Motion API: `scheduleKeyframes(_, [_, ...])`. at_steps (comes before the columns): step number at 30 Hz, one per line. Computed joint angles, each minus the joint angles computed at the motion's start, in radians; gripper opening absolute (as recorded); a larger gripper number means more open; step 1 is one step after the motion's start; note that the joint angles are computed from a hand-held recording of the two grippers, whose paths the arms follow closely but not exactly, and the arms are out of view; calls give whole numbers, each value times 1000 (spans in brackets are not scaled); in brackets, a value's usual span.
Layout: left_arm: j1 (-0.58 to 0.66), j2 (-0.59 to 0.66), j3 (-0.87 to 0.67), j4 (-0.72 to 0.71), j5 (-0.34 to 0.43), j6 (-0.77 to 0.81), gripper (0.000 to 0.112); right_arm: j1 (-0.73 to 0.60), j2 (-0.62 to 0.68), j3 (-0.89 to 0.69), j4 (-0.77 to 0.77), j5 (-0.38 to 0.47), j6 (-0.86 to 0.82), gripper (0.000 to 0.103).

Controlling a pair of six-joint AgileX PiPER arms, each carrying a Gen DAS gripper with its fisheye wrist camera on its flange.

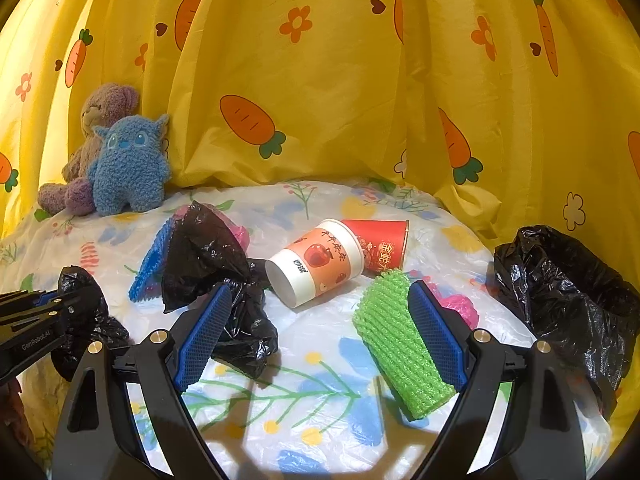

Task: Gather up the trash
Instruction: 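Grasp a black plastic bag with the left tool while the right tool grasps another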

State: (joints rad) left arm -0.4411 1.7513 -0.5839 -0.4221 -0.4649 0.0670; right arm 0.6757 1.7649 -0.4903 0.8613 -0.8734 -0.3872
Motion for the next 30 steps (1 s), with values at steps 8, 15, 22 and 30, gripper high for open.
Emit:
scheduleKeyframes(8, [-35, -65, 48, -124, -84, 73, 5, -27, 25, -47, -40, 68, 7, 87])
scheduleKeyframes(15, [-77, -143, 36, -343, -130, 258, 5, -52, 64, -156, -58, 208, -44, 87])
scheduleKeyframes(22, [-78, -139, 25, -404, -143, 307, 5, -99, 118, -272, -26, 381, -134, 76])
scheduleKeyframes(30, [-72, -136, 25, -394, -140, 297, 5, -127, 167, -358, 90, 503, -289, 64])
